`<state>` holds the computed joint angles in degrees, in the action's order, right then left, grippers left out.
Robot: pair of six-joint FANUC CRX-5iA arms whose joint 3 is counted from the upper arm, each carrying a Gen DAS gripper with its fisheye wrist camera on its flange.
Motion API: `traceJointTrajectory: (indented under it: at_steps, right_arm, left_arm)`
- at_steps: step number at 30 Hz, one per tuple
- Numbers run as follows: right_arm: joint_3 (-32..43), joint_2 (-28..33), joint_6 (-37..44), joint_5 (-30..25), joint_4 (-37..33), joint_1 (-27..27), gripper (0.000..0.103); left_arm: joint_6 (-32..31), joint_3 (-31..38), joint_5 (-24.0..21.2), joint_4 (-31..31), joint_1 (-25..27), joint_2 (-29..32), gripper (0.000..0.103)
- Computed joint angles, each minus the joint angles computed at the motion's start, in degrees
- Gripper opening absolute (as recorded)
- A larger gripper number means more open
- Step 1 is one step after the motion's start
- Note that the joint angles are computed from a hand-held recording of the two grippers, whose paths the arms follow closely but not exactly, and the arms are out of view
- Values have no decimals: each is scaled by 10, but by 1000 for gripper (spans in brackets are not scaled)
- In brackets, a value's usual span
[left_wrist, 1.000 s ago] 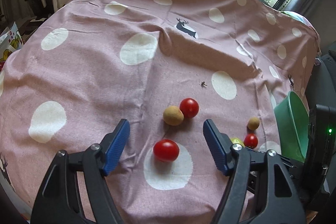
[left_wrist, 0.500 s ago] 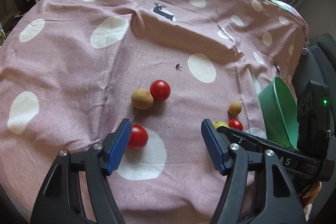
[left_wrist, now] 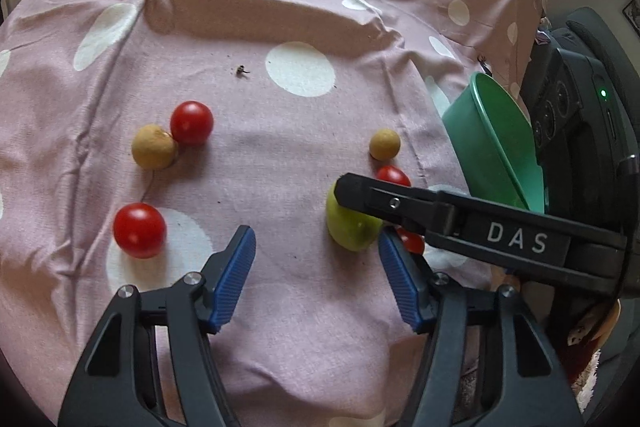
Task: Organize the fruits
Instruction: 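Carry the pale green fruit with the right tool over the green bowl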
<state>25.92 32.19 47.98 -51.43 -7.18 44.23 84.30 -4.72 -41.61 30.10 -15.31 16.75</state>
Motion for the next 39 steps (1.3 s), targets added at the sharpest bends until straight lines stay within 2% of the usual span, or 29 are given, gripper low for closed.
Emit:
traceJointTrajectory:
  at_steps: [8,12,15,18,24,32,39]
  right_arm:
    - [2,1,5,3,-25,-7,37]
    - [6,2,8,0,-30,-9,37]
    - [10,4,12,-1,-42,-13,37]
    - [10,4,13,0,-50,-16,37]
    - [2,-2,8,6,-45,-14,37]
    - [-48,-49,2,75,-9,0,37]
    - [-117,-106,-29,153,49,9,37]
  left_arm:
    - [-25,7,3,30,-17,21,49]
    - [-15,10,15,17,-21,23,43]
    - [-25,3,22,32,-21,23,38]
    - [-3,9,30,5,-25,23,33]
    - [14,11,37,-10,-27,19,33]
    - [23,4,89,-52,-42,-22,33]
    - [40,33,114,-90,-66,-30,33]
